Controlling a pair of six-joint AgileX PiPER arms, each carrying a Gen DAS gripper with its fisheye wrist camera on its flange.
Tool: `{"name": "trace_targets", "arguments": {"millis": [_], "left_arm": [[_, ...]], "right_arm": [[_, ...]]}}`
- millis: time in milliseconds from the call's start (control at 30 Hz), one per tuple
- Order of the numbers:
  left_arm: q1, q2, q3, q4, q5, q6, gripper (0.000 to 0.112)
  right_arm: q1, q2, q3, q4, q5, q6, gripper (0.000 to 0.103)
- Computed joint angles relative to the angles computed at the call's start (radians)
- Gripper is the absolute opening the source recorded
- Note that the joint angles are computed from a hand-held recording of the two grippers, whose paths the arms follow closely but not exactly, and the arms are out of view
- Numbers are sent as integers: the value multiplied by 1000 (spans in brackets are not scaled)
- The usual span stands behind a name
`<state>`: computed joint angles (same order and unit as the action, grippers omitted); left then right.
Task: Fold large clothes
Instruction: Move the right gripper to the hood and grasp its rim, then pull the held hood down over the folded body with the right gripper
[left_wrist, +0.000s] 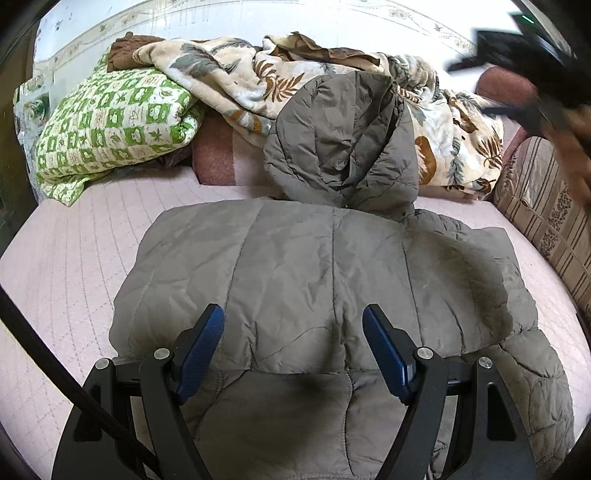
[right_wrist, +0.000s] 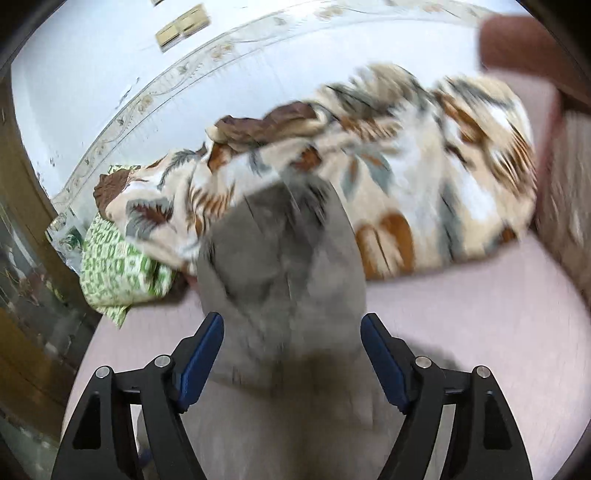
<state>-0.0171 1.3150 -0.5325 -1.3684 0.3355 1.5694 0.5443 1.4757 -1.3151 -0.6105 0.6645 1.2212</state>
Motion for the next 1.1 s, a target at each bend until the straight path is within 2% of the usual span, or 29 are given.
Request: {"name": "trace_targets", "arguments": {"millis": [167, 233, 400, 500, 533, 567, 600, 633, 667, 800, 900, 1033, 1100], "left_arm": [[9, 43, -21, 38, 23, -43, 77], [10, 53, -27, 50, 30, -53, 77], [15, 67, -30, 46, 32, -40, 77], [28, 80, -38, 54, 45, -49, 77], [31, 85, -41, 60, 50, -56, 77], [33, 87, -43, 65, 53, -59, 77], [32, 86, -45, 70, 53, -64, 77], [33, 84, -45, 72, 54, -65, 77], [35, 84, -47, 75, 58, -68, 77], [61, 68, -57, 108, 85, -104, 77], [94, 46, -60, 121, 113, -118, 77], [132, 19, -67, 127, 119, -118, 77], [151, 12, -71, 124, 120, -110, 77]], "right_arm": [[-125, 257, -361, 168, 39, -220, 81], [-160, 366, -514, 188, 77, -252, 81], [-224, 535, -738, 238, 105, -266, 81], [-237, 638, -878, 256, 170, -271, 81], [-237, 653, -890, 249, 172, -259, 75], [-240, 669, -900, 259, 171, -265, 60], [-235, 691, -939, 253, 209, -276, 10], [-227, 705, -957, 234, 237, -285, 3], [-219, 692, -936, 221, 235, -283, 3], [-185, 522, -668, 101, 101, -155, 3], [-134, 382, -497, 1, 66, -74, 2], [-17, 192, -303, -127, 78, 38, 2], [85, 106, -222, -216, 133, 116, 2]]}}
